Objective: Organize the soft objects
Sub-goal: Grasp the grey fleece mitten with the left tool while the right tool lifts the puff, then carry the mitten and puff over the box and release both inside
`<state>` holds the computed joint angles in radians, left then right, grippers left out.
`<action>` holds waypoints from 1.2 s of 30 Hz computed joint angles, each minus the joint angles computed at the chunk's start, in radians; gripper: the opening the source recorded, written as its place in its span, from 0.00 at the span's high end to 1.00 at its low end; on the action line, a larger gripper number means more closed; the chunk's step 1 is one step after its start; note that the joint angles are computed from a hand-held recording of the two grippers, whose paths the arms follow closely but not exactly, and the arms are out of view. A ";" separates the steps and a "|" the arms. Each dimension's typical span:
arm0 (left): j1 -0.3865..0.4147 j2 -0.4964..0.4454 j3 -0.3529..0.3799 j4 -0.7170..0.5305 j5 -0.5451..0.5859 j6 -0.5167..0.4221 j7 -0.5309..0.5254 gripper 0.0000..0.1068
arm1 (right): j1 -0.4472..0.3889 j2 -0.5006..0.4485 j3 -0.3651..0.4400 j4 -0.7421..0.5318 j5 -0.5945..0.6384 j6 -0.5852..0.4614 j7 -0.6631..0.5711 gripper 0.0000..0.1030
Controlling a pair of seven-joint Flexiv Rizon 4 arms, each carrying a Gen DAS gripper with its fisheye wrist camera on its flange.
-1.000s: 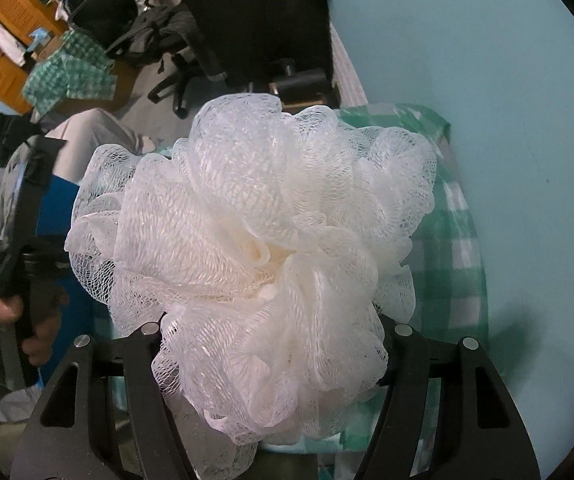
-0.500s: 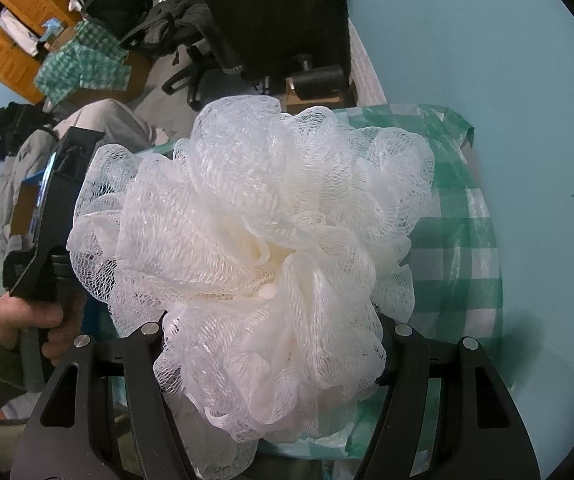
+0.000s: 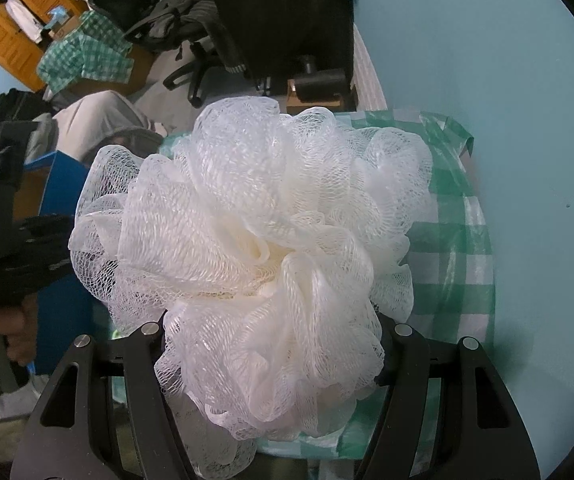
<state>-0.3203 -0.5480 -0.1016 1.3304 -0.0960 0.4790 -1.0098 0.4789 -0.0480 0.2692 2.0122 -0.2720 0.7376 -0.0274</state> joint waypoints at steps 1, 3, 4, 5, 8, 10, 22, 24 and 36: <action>0.004 0.008 0.000 0.009 -0.003 0.012 0.004 0.82 | 0.001 -0.001 0.000 0.000 -0.004 0.001 0.003 0.36; 0.014 0.016 -0.003 0.017 -0.014 0.039 0.015 0.82 | 0.002 -0.003 -0.001 0.001 -0.011 0.007 0.005 0.36; 0.017 0.022 -0.003 0.022 -0.018 0.047 0.018 0.82 | 0.004 -0.005 0.000 0.003 -0.019 0.011 0.013 0.36; 0.020 0.030 -0.003 0.030 -0.022 0.055 0.020 0.82 | 0.006 -0.007 0.000 0.003 -0.024 0.012 0.014 0.36; 0.031 0.041 -0.006 0.034 -0.039 0.063 0.025 0.83 | 0.011 -0.011 0.001 -0.002 -0.034 0.011 0.019 0.36; 0.039 0.053 -0.007 0.043 -0.050 0.073 0.031 0.83 | 0.012 -0.011 0.000 -0.002 -0.038 0.011 0.018 0.36; 0.082 0.140 -0.012 0.121 -0.116 0.115 0.092 0.82 | 0.028 -0.032 -0.001 -0.055 -0.064 -0.026 -0.016 0.36; 0.091 0.152 -0.010 0.130 -0.124 0.111 0.102 0.83 | 0.032 -0.039 -0.003 -0.067 -0.067 -0.029 -0.024 0.36; 0.126 0.207 0.002 0.179 -0.160 0.117 0.127 0.83 | 0.055 -0.075 -0.012 -0.142 -0.104 -0.058 -0.053 0.36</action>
